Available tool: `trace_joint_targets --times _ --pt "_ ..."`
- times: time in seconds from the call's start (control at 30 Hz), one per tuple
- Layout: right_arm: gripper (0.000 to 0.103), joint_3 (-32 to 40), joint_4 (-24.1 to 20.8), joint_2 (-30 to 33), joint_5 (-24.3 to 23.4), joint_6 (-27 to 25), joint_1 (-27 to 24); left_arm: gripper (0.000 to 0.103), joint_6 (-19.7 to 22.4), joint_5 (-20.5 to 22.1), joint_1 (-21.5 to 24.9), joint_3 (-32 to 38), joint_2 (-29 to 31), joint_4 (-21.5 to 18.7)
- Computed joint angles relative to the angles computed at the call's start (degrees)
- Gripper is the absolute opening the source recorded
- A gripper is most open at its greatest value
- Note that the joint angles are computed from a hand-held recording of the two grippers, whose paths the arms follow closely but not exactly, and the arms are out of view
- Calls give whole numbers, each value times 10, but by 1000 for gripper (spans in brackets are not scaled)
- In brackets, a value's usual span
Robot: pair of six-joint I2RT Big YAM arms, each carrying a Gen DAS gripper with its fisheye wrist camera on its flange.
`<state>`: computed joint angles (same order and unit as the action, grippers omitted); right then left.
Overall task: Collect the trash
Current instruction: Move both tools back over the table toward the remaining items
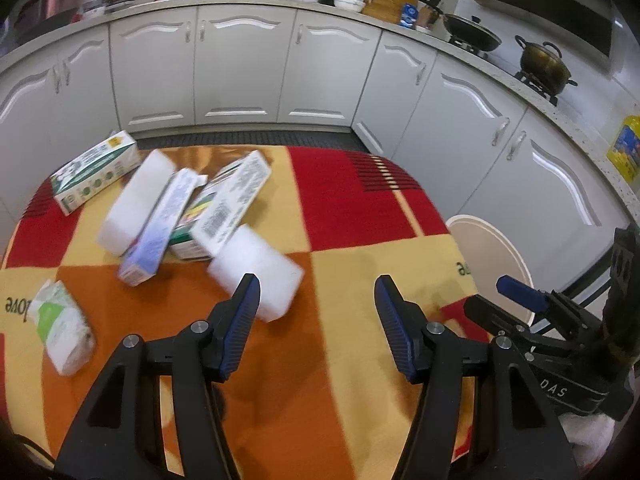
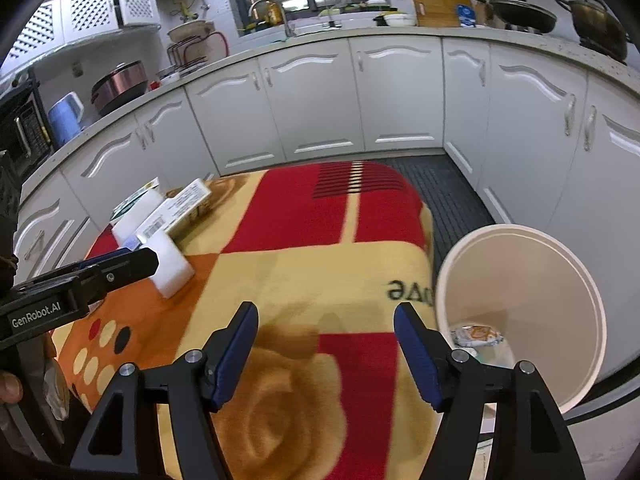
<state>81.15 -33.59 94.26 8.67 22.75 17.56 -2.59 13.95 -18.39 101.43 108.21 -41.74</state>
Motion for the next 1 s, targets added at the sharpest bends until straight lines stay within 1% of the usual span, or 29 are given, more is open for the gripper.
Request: trace_joint_targets --times 0.27,0.37,0.57,0.6,0.67,0.8,1.0 --pt "69 31 -8 26 -17 -5 17 58 12 2 32 -23 -15 -9" --pt "69 48 -15 40 -31 -9 25 59 18 2 49 -28 -21 -21" --pt "69 92 -23 77 -83 -2 35 59 21 -4 91 -21 -22 -45" --pt "70 101 -26 84 -88 -5 38 59 21 -4 96 -21 -23 -47" --pt "77 129 -34 105 -97 -23 44 59 19 -5 113 -14 -19 -59" --pt "78 198 -69 154 -101 -57 52 59 0 -16 134 -7 -10 -68" --pt "78 290 -107 216 -102 -88 56 59 -62 7 162 22 28 -73"
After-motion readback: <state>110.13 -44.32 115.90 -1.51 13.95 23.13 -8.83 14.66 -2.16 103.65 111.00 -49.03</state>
